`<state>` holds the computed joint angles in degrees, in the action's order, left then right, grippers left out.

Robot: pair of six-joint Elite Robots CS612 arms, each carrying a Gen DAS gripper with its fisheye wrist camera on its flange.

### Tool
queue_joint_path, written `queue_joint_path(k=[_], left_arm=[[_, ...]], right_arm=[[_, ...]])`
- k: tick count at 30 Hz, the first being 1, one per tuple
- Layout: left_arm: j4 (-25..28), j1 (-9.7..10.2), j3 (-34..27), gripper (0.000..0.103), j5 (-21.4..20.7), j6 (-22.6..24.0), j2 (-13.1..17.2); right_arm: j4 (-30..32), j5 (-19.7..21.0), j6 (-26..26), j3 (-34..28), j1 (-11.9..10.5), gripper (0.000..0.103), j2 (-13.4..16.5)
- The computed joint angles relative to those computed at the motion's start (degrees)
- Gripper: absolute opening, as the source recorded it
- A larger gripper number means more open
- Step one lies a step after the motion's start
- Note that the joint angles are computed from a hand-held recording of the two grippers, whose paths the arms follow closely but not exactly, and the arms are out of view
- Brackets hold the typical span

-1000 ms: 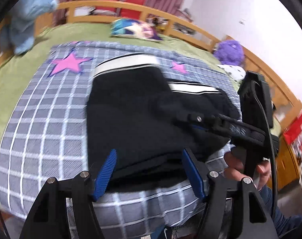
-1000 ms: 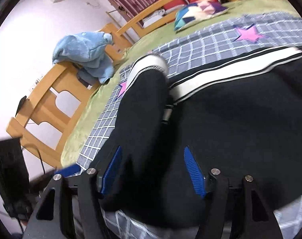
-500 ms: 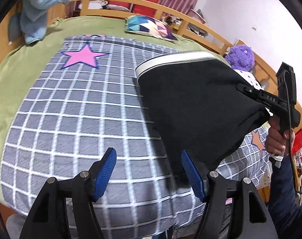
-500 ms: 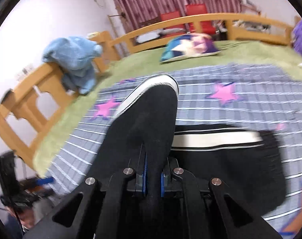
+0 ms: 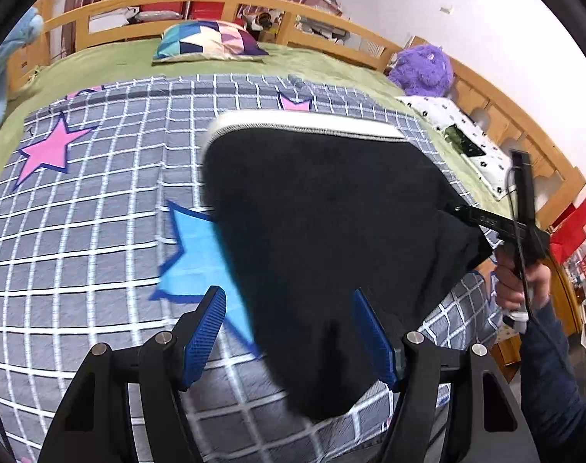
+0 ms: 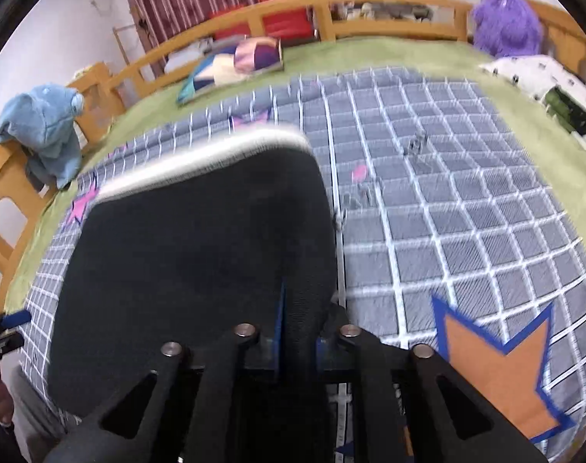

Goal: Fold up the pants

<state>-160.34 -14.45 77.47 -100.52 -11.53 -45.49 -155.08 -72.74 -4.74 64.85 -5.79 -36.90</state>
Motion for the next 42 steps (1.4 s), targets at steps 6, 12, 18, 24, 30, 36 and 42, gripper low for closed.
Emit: queue_joint_path(k=[6, 12, 18, 24, 30, 36, 42], left_arm=[[-0.6, -1.06, -0.2, 0.066, 3.0, -2.2, 0.5], [4.4, -2.69, -0.6, 0.081, 4.5, 0.2, 2.6], [6.6, -1.55, -1.8, 0.081, 1.2, 0.7, 2.1], [5.1, -0.01, -6.5, 0.081, 2.8, -3.6, 4.1], [8.7, 2.19, -14.8, 0.083, -7.2, -9.3, 10.3], [5.6, 3.04, -15.1, 0.084, -9.6, -8.1, 12.0], [3.2, 3.8, -13.8, 0.083, -11.0, -9.6, 11.8]], right_arm=[[-12.6, -0.8, 2.4, 7.4, -0.8, 0.028, -3.8], [-13.1, -3.8, -3.1, 10.7, 0.4, 0.027, -3.2], [-10.1, -3.8, -4.1, 10.4, 0.0, 0.029, -3.7], [-11.6, -2.4, -4.8, 4.8, 0.3, 0.064, -1.9], [8.8, 0.8, -8.8, -10.9, 0.6, 0.066, 5.6], [17.4, 8.9, -10.8, -15.9, -1.2, 0.068, 8.2], [21.2, 11.7, -11.0, -17.7, -2.0, 0.073, 8.9]])
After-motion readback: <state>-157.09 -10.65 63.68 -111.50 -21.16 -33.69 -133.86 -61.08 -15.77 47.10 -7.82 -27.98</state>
